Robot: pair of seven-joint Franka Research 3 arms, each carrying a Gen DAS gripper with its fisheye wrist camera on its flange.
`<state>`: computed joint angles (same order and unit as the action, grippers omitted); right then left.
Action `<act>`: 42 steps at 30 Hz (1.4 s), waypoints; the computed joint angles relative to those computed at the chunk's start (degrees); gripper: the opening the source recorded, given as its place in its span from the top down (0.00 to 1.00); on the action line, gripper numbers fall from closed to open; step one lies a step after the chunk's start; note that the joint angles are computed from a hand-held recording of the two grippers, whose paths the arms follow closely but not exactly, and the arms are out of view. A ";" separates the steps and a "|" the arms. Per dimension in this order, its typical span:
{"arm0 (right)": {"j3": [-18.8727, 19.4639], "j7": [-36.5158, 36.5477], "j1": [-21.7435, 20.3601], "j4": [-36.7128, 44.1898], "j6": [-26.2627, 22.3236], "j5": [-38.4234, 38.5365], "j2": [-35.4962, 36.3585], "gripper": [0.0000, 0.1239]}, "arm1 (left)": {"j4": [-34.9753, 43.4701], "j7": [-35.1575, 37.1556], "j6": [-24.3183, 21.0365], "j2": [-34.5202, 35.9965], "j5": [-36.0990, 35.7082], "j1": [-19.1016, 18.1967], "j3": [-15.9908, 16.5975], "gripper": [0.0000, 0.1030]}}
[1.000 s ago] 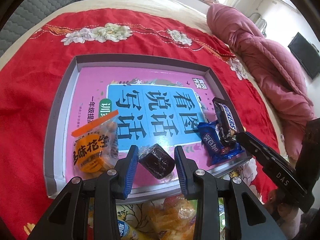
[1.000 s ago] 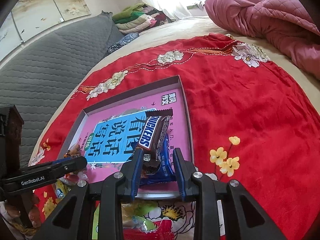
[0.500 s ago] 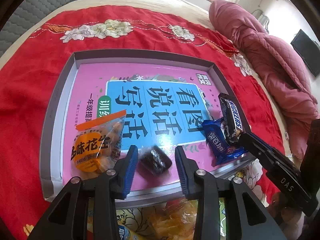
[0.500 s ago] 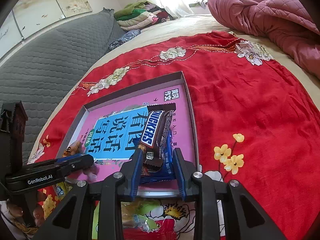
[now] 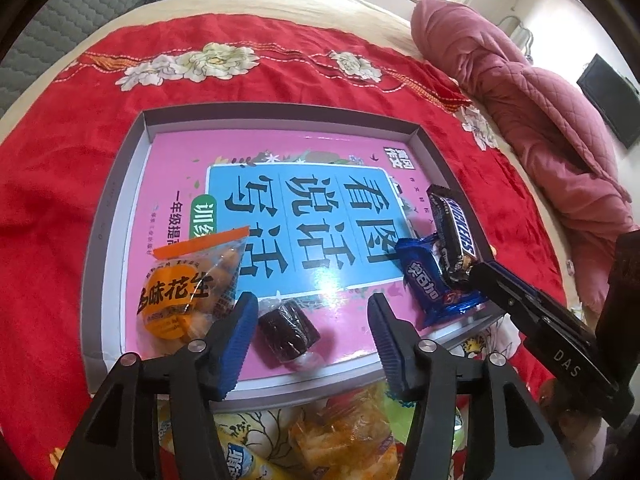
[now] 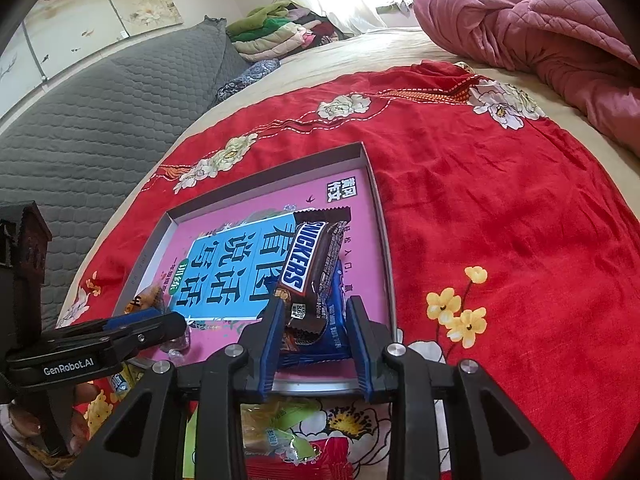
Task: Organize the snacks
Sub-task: 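Lower the Snickers onto the Oreo packet and open the right tool while the left releases the chocolate, then withdraw both open tools from the tray toward the remaining snacks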
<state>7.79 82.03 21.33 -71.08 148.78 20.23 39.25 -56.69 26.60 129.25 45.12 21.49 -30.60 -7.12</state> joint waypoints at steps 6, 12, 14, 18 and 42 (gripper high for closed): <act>0.22 -0.17 -0.27 -0.23 0.10 0.50 -0.16 0.72 | -1.15 -0.42 0.51 -0.96 0.22 0.06 0.07 0.43; 0.63 -0.78 -0.48 -0.14 0.37 1.14 -0.20 0.67 | -4.10 -1.55 1.56 -3.25 1.20 0.18 0.18 0.40; 0.81 -1.16 -0.55 -0.36 0.71 1.44 -0.37 0.66 | -5.23 -2.01 1.94 -4.13 1.60 0.23 0.15 0.40; 1.59 -2.60 -1.00 -1.07 1.58 2.59 -0.90 0.60 | -7.06 -2.74 2.44 -5.62 2.15 0.44 -0.08 0.39; 5.32 -15.14 -2.93 -9.17 7.89 11.42 -7.09 0.47 | -18.58 -8.11 3.84 -15.27 7.02 1.31 -1.27 0.28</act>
<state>13.11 66.89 18.40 -80.24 156.67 31.65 32.16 -75.27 18.49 133.09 29.85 28.51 -29.29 -8.39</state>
